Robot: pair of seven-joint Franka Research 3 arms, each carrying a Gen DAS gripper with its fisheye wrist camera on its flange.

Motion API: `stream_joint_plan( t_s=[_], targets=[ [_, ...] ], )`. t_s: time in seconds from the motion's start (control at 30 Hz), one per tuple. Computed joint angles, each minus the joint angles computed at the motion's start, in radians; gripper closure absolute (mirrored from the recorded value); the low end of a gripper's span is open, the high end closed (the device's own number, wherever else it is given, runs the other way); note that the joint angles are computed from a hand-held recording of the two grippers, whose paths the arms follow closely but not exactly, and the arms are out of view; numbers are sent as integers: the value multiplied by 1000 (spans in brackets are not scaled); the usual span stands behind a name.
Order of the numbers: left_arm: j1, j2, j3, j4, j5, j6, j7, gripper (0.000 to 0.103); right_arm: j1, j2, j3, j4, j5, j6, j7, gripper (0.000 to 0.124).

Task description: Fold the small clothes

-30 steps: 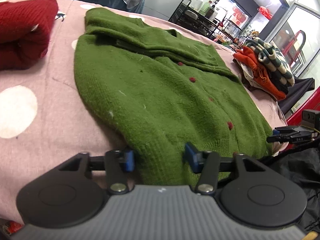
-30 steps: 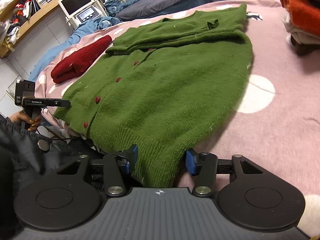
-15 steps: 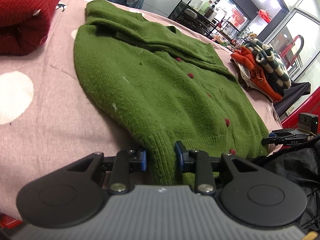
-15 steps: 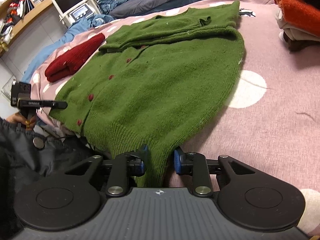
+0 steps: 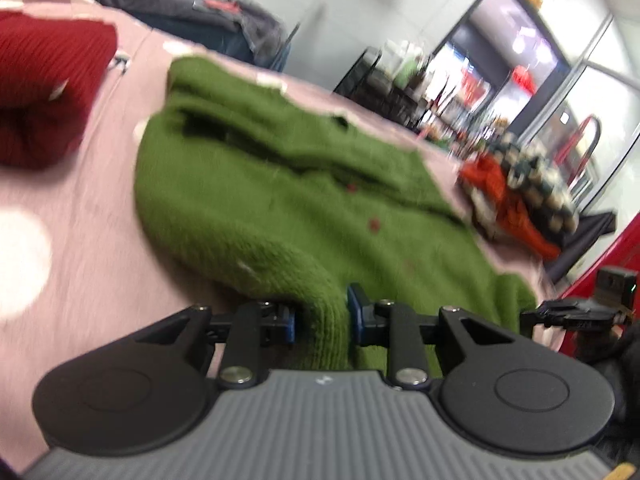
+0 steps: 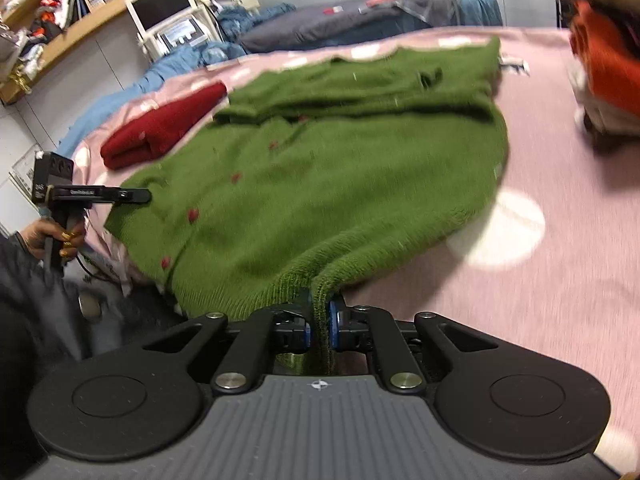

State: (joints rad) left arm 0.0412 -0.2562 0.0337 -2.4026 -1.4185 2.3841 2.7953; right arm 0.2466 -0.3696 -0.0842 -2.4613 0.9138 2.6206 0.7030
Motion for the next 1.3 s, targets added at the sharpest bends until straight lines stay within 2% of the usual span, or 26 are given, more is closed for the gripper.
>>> stream_joint_plan(
  t_s=[0.13,0.23,0.3,0.37,0.43,0.5,0.6,0.63,0.7,0.73,0.83,0.93,1.0,1.13,1.17,1.23,1.27,1.3],
  targets=[
    [-12,61,-13,97,-77,10,69,79,37,76,-29,99,127,31,-145,110],
    [-13,127,-37,194,-143,42,86,79,36,161,-16,200,228,82,-242,110],
    [-6,191,-48,272,-194,42,79,79,28,226,6,272,298,158,-317,110],
    [-4,252,-76,352,-183,108,36,79,21,301,37,351,363,259,-396,110],
    [-6,323,-105,447,-128,178,-39,79,3,380,64,439,383,327,-414,111],
    [-2,389,-130,532,-137,226,-60,79,-12,465,90,525,333,402,-357,111],
    [11,512,-162,677,-105,293,-181,79,1,596,80,643,160,497,-135,110],
    [4,559,-167,730,-51,338,-268,79,30,627,45,662,82,521,-36,111],
    [-24,646,-145,824,151,382,-504,79,116,708,-68,730,-61,538,173,110],
    [-37,681,-133,864,230,390,-574,79,163,741,-137,759,-119,519,270,111],
    [-61,763,-114,964,394,395,-678,79,247,817,-274,828,-222,472,486,111],
    [-65,813,-112,1038,475,388,-792,79,311,879,-367,865,-321,491,594,111],
    [-101,848,-74,1087,583,405,-895,79,361,937,-452,913,-392,463,666,112],
    [-110,879,-79,1119,656,468,-999,79,399,1027,-553,996,-457,409,826,112],
    [-115,892,-65,1142,685,448,-1060,79,395,1052,-566,1029,-472,393,856,112],
    [-150,934,8,1215,792,340,-1246,78,394,1078,-585,1069,-516,346,889,112],
    [-148,950,15,1243,818,299,-1300,78,378,1091,-576,1107,-540,283,892,112],
    [-136,954,-1,1246,817,297,-1320,75,363,1100,-565,1135,-557,236,897,110]
  ],
)
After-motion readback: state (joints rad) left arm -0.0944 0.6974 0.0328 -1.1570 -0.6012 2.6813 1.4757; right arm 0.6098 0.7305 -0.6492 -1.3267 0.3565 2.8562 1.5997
